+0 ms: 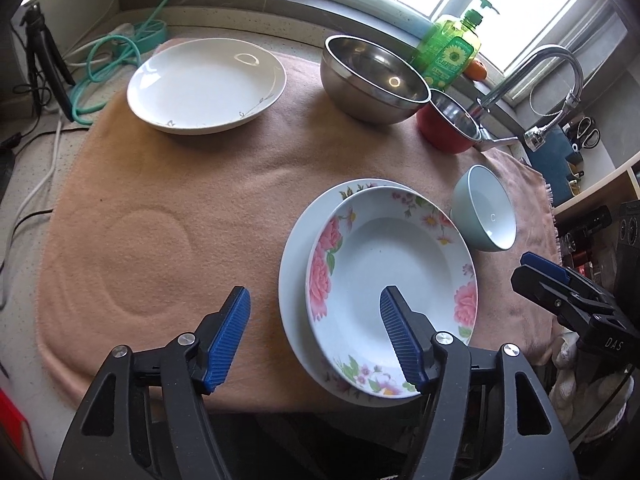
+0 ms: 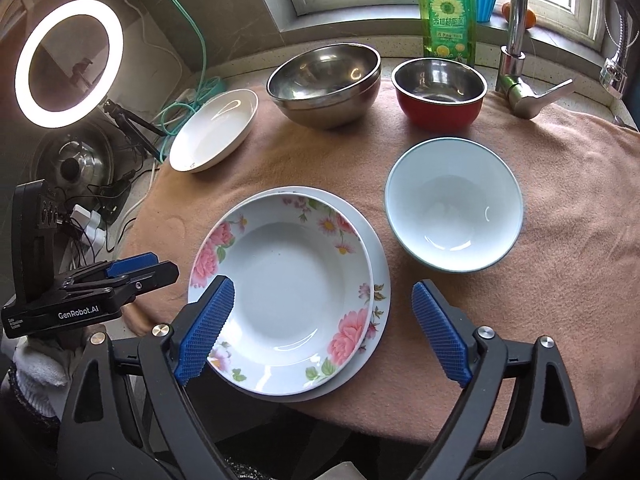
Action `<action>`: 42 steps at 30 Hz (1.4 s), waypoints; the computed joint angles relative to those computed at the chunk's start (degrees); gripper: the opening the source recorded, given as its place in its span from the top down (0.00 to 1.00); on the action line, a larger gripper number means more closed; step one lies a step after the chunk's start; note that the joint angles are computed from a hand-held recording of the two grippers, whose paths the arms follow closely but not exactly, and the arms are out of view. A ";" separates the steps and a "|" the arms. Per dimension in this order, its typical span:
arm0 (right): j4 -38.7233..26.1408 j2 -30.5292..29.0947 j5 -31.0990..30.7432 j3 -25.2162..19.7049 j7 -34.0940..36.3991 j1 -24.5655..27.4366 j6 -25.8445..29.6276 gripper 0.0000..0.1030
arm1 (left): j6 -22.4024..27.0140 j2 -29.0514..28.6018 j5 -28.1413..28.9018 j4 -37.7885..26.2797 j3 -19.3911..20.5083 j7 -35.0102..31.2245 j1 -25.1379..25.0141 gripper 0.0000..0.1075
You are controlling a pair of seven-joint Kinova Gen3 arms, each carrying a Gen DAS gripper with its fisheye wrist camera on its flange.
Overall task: Organize plates and bowls
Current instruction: 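Open both tools and release the stacked pink-rose plate, then move both tools toward the rim of the white branch-print plate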
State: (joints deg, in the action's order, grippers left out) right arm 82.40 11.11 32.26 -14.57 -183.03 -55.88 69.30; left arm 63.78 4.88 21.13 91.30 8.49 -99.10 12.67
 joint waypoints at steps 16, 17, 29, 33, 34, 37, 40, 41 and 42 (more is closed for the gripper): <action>-0.89 -0.59 1.26 -0.10 2.27 0.97 -2.59 0.09 | -1.77 -3.14 -2.26 0.39 -1.38 3.74 -1.14 0.37; -1.45 -0.33 1.22 0.02 2.60 1.06 -2.66 0.09 | -1.57 -2.93 -2.32 -0.08 -1.53 3.44 -1.42 0.37; -14.08 7.98 2.08 4.89 3.59 -0.64 -0.45 0.09 | 2.03 5.92 0.88 -10.93 -2.42 -8.13 -7.38 0.37; -19.54 11.82 0.30 7.47 5.03 -0.74 -0.47 0.09 | 4.45 11.09 1.34 -17.08 -1.96 -11.42 -9.44 0.37; -21.06 12.90 -0.28 8.11 5.46 -0.64 -0.38 0.09 | 4.98 12.40 1.19 -18.75 -1.87 -11.78 -9.77 0.37; -25.21 16.15 -1.93 10.05 6.39 -0.54 -0.07 0.09 | 6.83 16.24 1.15 -23.55 -1.39 -13.01 -10.91 0.37; -29.06 19.25 -4.30 11.53 7.68 0.14 0.64 0.09 | 8.55 19.91 -0.50 -28.23 -1.12 -13.68 -10.95 0.37; -30.36 20.20 -5.34 11.91 8.17 0.59 0.90 0.09 | 9.43 21.30 -1.26 -30.07 -1.01 -14.03 -10.79 0.37; -31.22 20.95 -6.26 12.30 8.51 1.01 0.80 0.09 | 10.00 22.47 -2.34 -31.68 -1.05 -14.17 -10.34 0.37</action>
State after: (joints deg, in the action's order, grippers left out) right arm 51.18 32.06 26.00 -2.27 -174.52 -54.87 70.10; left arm 73.78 27.34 18.79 59.62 7.44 -113.27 2.33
